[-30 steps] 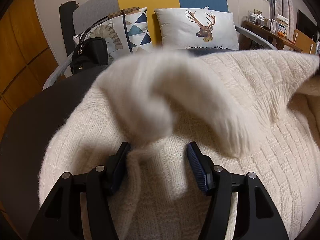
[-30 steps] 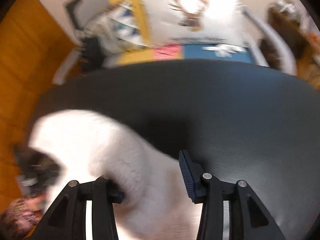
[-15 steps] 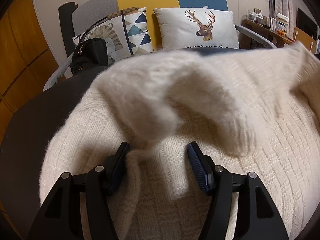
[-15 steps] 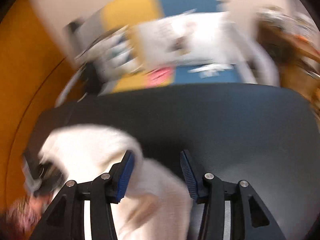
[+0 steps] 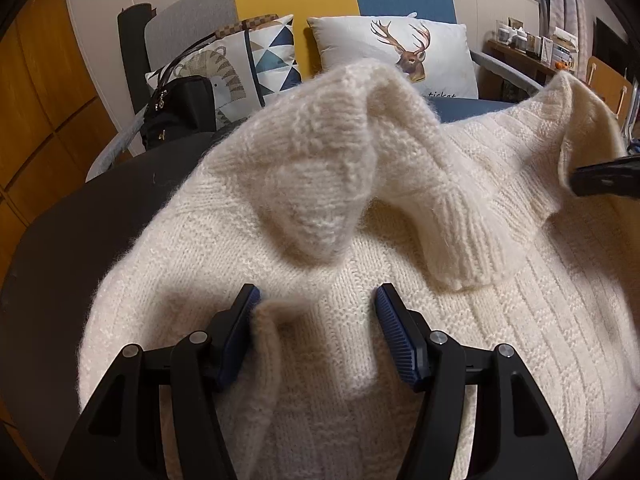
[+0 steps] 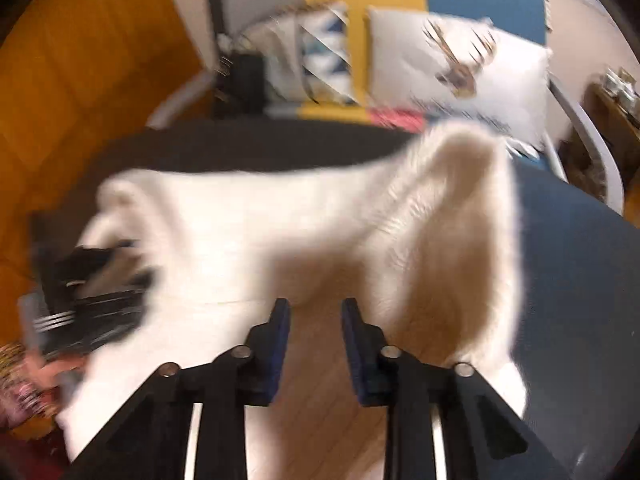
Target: Fold clothes
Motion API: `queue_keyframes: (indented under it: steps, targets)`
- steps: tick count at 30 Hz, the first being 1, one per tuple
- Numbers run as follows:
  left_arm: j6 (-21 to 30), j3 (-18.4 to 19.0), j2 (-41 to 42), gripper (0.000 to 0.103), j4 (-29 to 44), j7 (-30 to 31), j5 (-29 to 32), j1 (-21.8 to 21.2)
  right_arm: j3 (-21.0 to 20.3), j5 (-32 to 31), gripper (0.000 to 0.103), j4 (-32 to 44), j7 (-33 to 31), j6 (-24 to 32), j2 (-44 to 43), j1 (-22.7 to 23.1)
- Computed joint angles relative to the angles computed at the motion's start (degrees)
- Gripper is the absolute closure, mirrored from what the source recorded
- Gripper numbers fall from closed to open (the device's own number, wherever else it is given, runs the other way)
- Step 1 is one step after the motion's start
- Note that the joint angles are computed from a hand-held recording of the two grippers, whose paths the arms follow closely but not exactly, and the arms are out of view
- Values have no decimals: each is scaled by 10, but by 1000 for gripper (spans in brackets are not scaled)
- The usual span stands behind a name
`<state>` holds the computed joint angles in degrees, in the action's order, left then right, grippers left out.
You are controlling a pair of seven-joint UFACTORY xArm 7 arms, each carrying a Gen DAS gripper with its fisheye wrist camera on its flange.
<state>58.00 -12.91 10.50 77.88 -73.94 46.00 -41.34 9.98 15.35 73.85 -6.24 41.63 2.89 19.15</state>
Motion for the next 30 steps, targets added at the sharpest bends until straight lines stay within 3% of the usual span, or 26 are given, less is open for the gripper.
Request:
queue_keyframes:
  steps: [6, 12, 15, 19, 21, 23, 26, 30]
  targets:
    - [25, 2, 14, 39, 17, 8, 12, -9, 16, 74, 79, 117, -33, 45, 107, -10]
    - [24, 7, 19, 38, 20, 9, 17, -11, 31, 138, 80, 257, 13, 10, 213, -15]
    - [18, 8, 18, 37, 18, 8, 15, -10, 6, 93, 76, 371, 119, -35, 298, 12]
    - [20, 9, 22, 37, 23, 9, 18, -10, -21, -4, 73, 455, 186, 36, 347, 24]
    - [25, 10, 25, 36, 27, 11, 20, -12, -12, -7, 73, 409, 182, 27, 317, 8]
    - [24, 11, 26, 36, 29, 13, 19, -12, 11, 35, 73, 312, 166, -14, 250, -29]
    - [25, 12, 27, 36, 32, 16, 18, -13, 37, 123, 73, 218, 106, -16, 170, -88]
    - [27, 13, 28, 36, 35, 19, 17, -14, 9, 125, 70, 79, 15, -1, 16, -101]
